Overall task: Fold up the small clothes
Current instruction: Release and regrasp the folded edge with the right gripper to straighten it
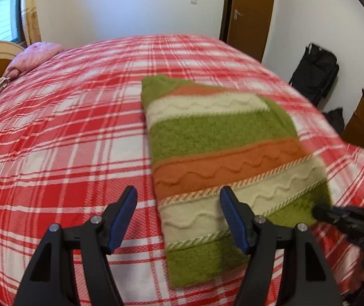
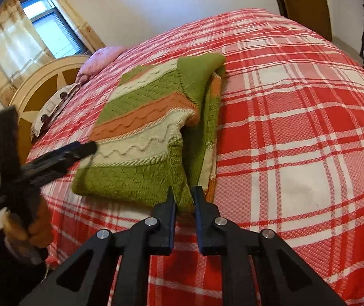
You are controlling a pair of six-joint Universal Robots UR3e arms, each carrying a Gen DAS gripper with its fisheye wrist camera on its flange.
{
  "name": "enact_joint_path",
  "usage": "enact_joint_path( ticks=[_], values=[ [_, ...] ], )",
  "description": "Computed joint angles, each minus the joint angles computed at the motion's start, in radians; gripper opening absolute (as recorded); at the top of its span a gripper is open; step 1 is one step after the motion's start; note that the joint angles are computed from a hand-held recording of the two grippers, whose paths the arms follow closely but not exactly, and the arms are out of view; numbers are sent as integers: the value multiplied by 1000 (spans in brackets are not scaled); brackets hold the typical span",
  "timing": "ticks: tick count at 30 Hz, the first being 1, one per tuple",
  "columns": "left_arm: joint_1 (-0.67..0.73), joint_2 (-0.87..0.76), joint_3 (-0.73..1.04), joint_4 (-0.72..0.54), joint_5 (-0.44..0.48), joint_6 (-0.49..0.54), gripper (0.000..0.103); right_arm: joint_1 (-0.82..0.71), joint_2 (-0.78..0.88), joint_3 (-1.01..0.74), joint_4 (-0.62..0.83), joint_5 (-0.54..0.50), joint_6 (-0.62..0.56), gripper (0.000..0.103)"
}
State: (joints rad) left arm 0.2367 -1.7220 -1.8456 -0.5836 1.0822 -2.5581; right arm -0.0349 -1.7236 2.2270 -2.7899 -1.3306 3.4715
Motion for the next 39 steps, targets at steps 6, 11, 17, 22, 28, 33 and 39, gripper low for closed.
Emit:
enact_joint_path(
  ticks=[6,11,17,22,28,33,39],
  values=[
    [-21,-63,13,63,46,-53,87,-8,-48,-79,-58,-101,3,14],
    [-54,-79,32,77,97,-81,90,56,305,-435,-34,-183,-81,14],
    [-96,-81,34,119,180,-77,93,72,604,-691,27,-250,-104,14],
    [-110,-106,62,117,207,-93,99,24,590,-615,-73,-185,-68,14],
    [-101,-97,65,98,206,-82,99,116,442,-512,-66,-301,-20,17],
    [-112,-99,62,109,226,-88,100,213,340,-358,-102,-384,-16,17],
    [-122,-91,62,95,256,-89,101,265,350,-236,-217,-438,20,18]
  ],
)
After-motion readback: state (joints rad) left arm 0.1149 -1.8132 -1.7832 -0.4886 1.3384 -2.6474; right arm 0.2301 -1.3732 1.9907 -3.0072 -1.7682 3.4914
